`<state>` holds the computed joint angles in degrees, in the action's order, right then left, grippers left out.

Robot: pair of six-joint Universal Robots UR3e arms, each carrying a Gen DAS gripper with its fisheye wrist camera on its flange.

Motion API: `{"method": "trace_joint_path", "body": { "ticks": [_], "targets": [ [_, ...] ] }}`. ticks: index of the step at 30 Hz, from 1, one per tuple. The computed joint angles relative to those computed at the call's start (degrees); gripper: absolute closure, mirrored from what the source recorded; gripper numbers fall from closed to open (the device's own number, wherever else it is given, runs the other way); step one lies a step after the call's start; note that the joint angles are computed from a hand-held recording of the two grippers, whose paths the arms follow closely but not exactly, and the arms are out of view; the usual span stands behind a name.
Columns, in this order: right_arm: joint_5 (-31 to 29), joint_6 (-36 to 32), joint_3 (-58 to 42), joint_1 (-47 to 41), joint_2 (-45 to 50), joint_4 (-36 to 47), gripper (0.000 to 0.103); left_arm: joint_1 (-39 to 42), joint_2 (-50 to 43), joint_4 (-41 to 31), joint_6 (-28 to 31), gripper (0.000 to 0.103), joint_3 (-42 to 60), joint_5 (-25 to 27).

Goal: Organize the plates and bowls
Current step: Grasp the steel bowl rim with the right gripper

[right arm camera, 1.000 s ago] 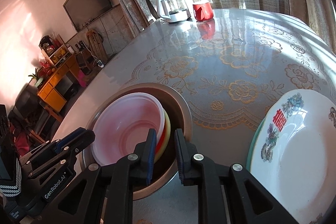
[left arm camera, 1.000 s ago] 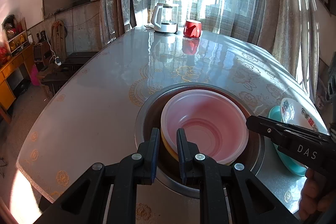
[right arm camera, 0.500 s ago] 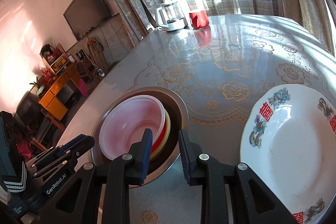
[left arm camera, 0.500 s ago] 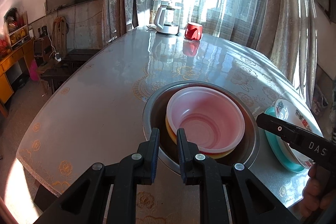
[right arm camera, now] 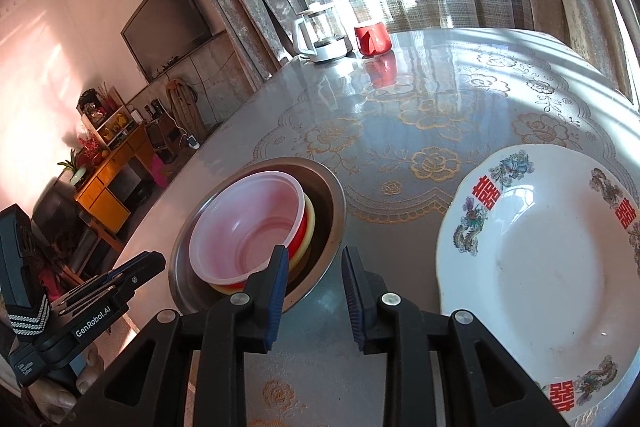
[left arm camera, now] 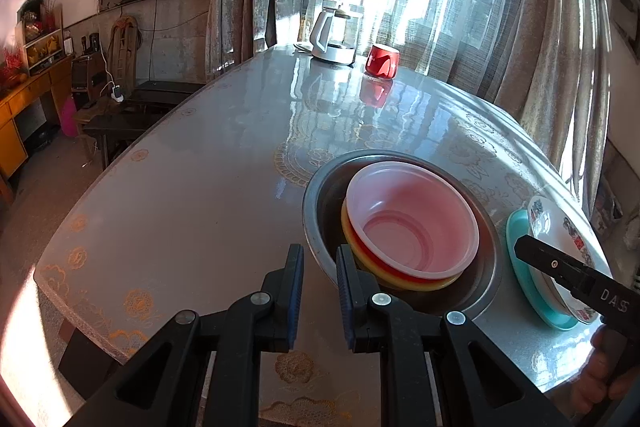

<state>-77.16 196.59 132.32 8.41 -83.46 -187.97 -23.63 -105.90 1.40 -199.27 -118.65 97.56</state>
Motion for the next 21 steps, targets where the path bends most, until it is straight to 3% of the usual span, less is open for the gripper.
{"method": "trace_joint_path", "body": {
  "ticks": [6,14,21],
  "targets": [
    [1.01,-1.11,1.86,-0.61,-0.67,-0.39,0.075,1.6,0.31,0.99,-0.54,0.086,-2.47,-0.92],
    [2.86,-1.24,1.05,-1.53,1.56,-0.02,0.073,6.07,0.9,7.18,-0.09,0.079,-6.76,-8.22],
    [1.8,-0.93,-4.06,-1.16,4.32,3.96,0.073,6.82,-1.7,5.82,1.2,0.079,-2.86,-9.47]
  ]
}}
